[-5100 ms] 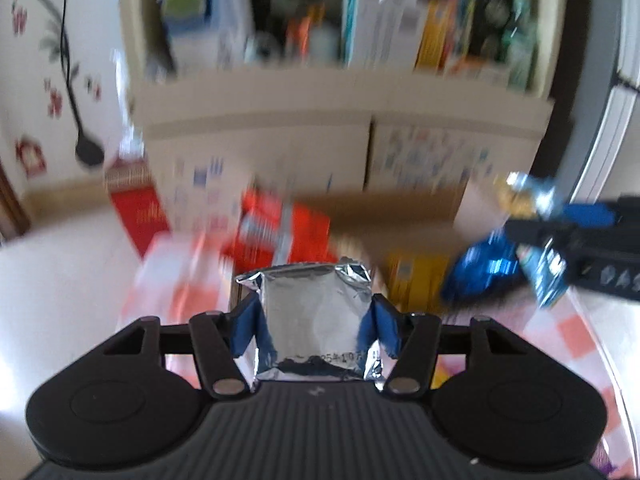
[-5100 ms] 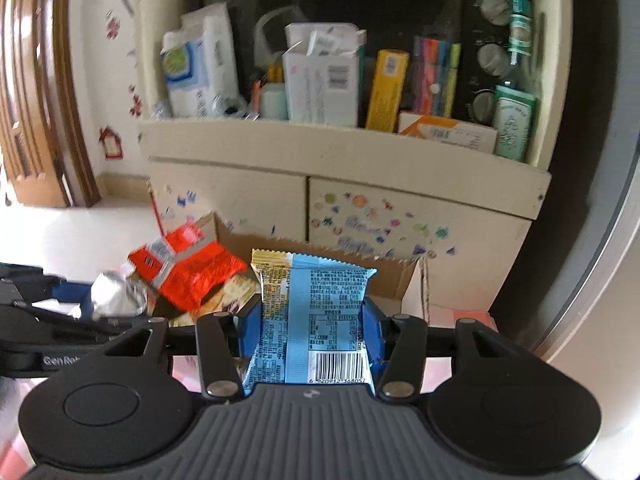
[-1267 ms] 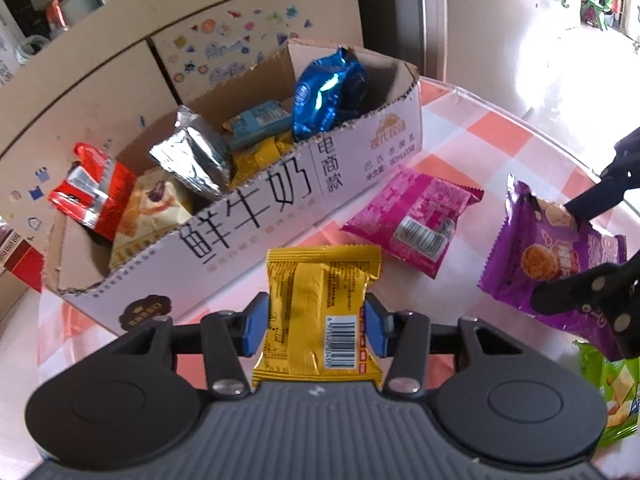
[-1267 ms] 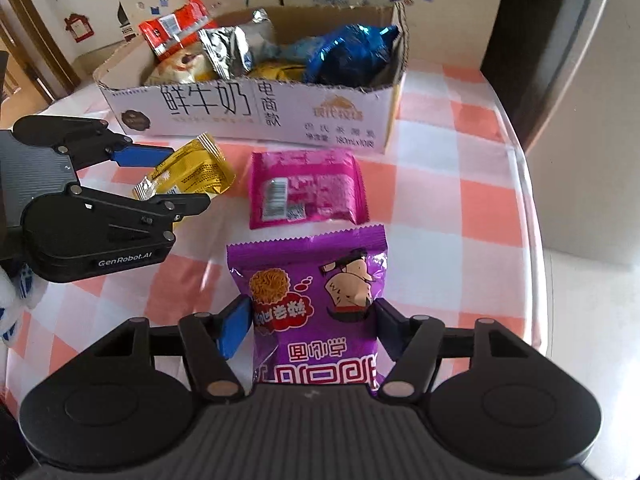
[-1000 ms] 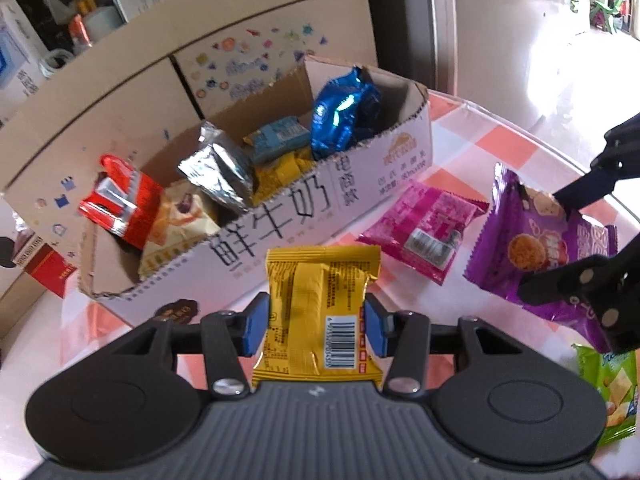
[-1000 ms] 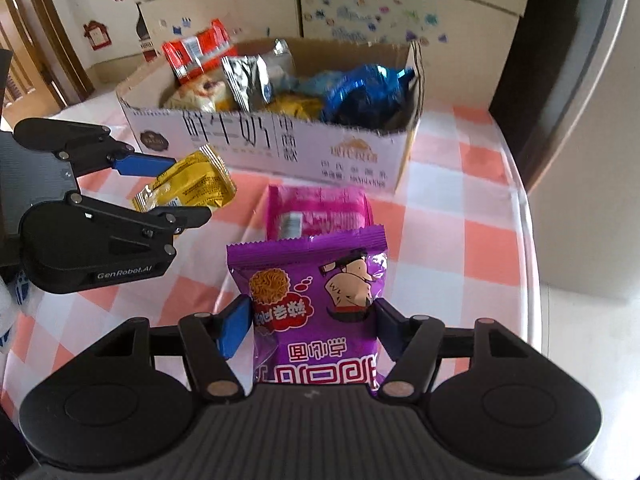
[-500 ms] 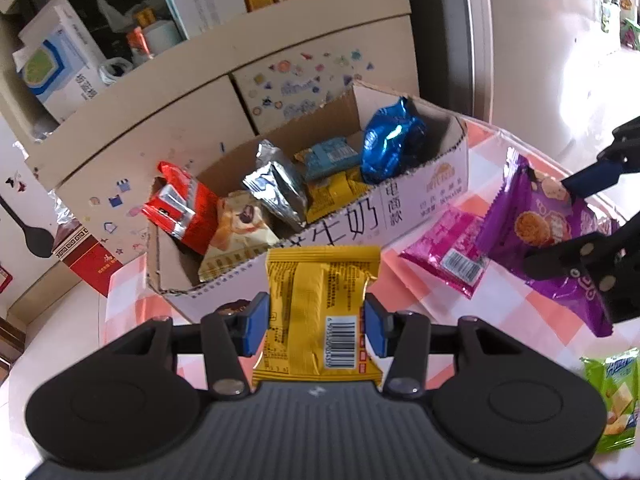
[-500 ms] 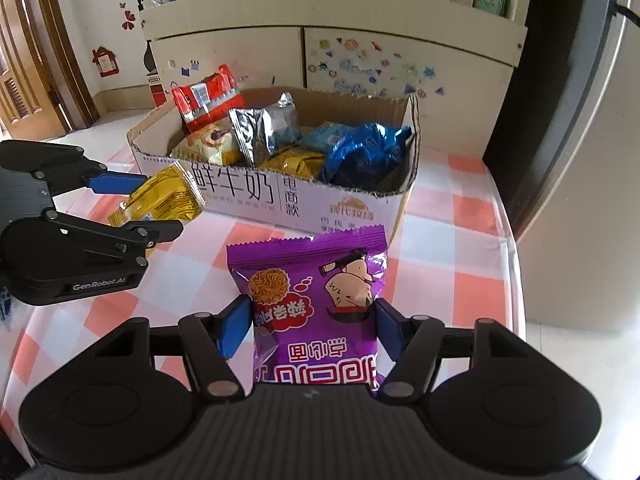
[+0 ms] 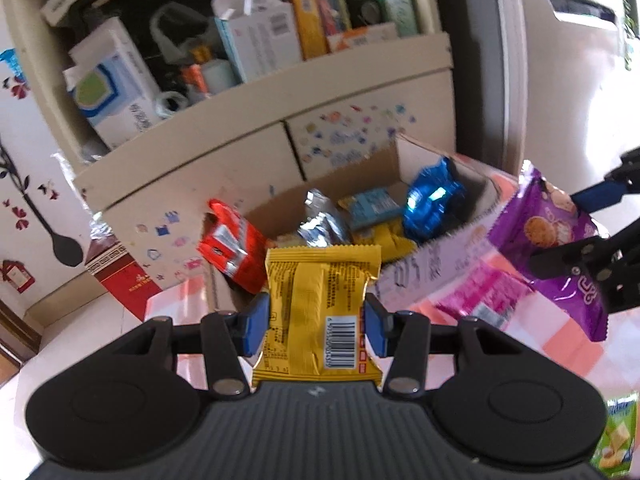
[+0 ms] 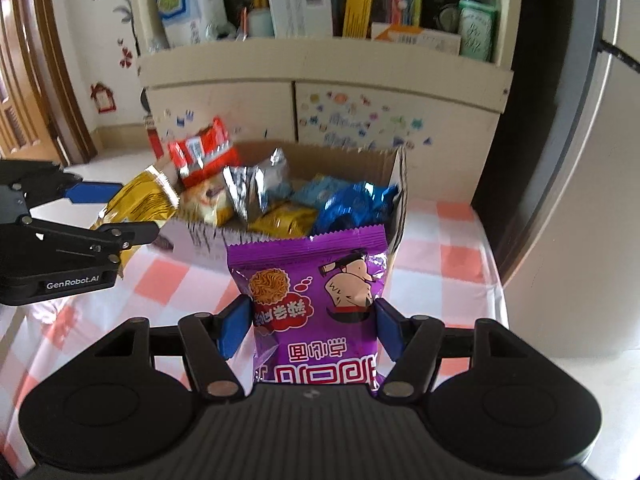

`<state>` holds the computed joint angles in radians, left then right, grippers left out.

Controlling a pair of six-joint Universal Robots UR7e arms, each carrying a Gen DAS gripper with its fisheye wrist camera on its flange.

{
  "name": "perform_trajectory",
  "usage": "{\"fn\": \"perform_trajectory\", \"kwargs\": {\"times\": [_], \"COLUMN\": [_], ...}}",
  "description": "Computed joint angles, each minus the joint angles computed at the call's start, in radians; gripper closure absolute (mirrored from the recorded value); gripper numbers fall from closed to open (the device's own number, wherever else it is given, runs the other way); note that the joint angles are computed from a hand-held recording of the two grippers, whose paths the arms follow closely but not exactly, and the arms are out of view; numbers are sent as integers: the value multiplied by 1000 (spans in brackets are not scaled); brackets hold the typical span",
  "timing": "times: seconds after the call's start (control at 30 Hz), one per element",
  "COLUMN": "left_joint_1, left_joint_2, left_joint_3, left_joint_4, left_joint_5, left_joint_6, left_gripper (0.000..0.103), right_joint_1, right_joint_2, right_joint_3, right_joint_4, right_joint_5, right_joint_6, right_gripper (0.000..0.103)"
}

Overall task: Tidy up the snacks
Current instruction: 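Lift the yellow packet and purple packet over the box with both grippers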

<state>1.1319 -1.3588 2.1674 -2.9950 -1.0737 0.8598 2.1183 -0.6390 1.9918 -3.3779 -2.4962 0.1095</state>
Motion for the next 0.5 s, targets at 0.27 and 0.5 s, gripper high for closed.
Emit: {"fn": "perform_trajectory", "kwargs": {"times": [0.27,0.5], "left_joint_1": [11,14], "left_joint_2": [25,88], "left_joint_3": [-45,-87], "left_joint_4": [-27,-88], "left_joint_5": [5,13], "left_joint_6": [-30,-18], "left_gripper": [55,55], "right_joint_1": [4,-9], "right_joint_2": [22,62], "right_joint_3": [-35,-101], "right_joint_4": [-95,-152], "right_joint_5": [0,27], "right_joint_6": [-65,-155], "right_gripper": [31,31]}}
